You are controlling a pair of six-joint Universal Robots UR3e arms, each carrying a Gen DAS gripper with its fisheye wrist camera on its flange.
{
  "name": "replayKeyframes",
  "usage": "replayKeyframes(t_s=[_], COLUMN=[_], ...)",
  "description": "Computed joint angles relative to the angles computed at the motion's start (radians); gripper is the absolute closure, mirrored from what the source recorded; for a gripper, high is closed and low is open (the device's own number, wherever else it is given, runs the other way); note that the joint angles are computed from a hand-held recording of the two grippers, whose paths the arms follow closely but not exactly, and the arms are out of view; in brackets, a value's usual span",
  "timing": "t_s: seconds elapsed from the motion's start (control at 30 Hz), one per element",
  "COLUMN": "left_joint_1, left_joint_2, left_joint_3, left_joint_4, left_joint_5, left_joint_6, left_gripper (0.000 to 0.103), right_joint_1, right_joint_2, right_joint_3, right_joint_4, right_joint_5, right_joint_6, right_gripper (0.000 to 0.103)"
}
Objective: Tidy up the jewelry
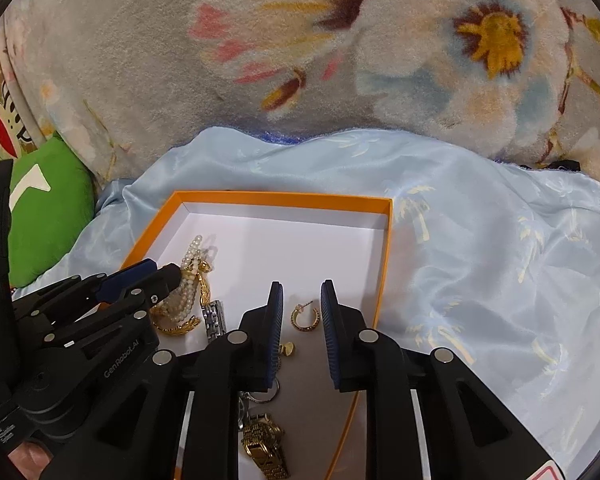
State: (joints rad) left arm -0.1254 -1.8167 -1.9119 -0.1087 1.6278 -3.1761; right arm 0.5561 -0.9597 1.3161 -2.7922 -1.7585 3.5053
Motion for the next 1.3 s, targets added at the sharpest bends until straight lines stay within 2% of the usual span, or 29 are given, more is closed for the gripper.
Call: replayKeyframes(t_s=[0.2, 0.27, 0.33, 0.43, 0.53, 0.7, 0.77, 0.8, 0.87, 0.9, 0.93, 1.0, 1.07, 1.13, 1.3], left_joint_1=[-0.012, -0.006, -0.008, -0.033, -0.029, -0.031, -0.03, -0.051, -0.118, -0.165, -0.196, -0.243, -0.274, -0.305, -0.316], left_joint_2=[0.119, 0.198, 0.285, 0.385, 0.523, 0.715, 0.773, 0.784, 0.773, 0.751, 0.741, 0.726, 0.711, 0.684, 0.68], left_joint_3=[-0.161, -0.259, -0.372, -0.493, -0.612, -0.711, -0.728, -0.733, -0.738, -0.734, -0.733, -0.733, -0.725, -0.714, -0.711], left_joint_4=[0.1, 0.122, 0.154, 0.189, 0.163, 0.057, 0.001, -0.009, 0.002, 0.017, 0.028, 0.045, 0.04, 0.049, 0.041], left_joint_5=[0.04, 0.033, 0.042, 0.095, 0.096, 0.096, 0.087, 0.109, 0.183, 0.241, 0.277, 0.324, 0.357, 0.401, 0.42], left_joint_6=[-0.006, -0.001, 0.003, 0.013, -0.003, -0.03, -0.05, -0.062, -0.093, -0.119, -0.137, -0.163, -0.182, -0.199, -0.219], left_gripper=[0.081, 0.079, 0.067, 0.067, 0.067, 0.067, 0.067, 0.067, 0.06, 0.051, 0.047, 0.045, 0.044, 0.042, 0.036], right_joint_1=[0.056, 0.083, 0.132, 0.194, 0.245, 0.327, 0.37, 0.395, 0.439, 0.456, 0.472, 0.507, 0.537, 0.558, 0.562], right_joint_2=[-0.135, -0.185, -0.215, -0.259, -0.301, -0.333, -0.334, -0.334, -0.337, -0.335, -0.331, -0.307, -0.276, -0.254, -0.246], right_joint_3=[0.19, 0.269, 0.319, 0.387, 0.453, 0.503, 0.499, 0.497, 0.501, 0.497, 0.485, 0.438, 0.38, 0.342, 0.326], right_joint_4=[-0.069, -0.086, -0.079, -0.076, -0.075, -0.038, 0.001, 0.011, 0.02, 0.03, 0.05, 0.108, 0.167, 0.204, 0.213], right_joint_5=[-0.056, -0.062, -0.111, -0.159, -0.189, -0.24, -0.284, -0.313, -0.36, -0.374, -0.387, -0.434, -0.49, -0.527, -0.521], right_joint_6=[0.034, 0.054, 0.072, 0.111, 0.167, 0.249, 0.278, 0.294, 0.33, 0.346, 0.357, 0.371, 0.37, 0.374, 0.374], right_gripper=[0.075, 0.071, 0.071, 0.07, 0.067, 0.065, 0.06, 0.059, 0.046, 0.043, 0.04, 0.036, 0.025, 0.018, 0.017])
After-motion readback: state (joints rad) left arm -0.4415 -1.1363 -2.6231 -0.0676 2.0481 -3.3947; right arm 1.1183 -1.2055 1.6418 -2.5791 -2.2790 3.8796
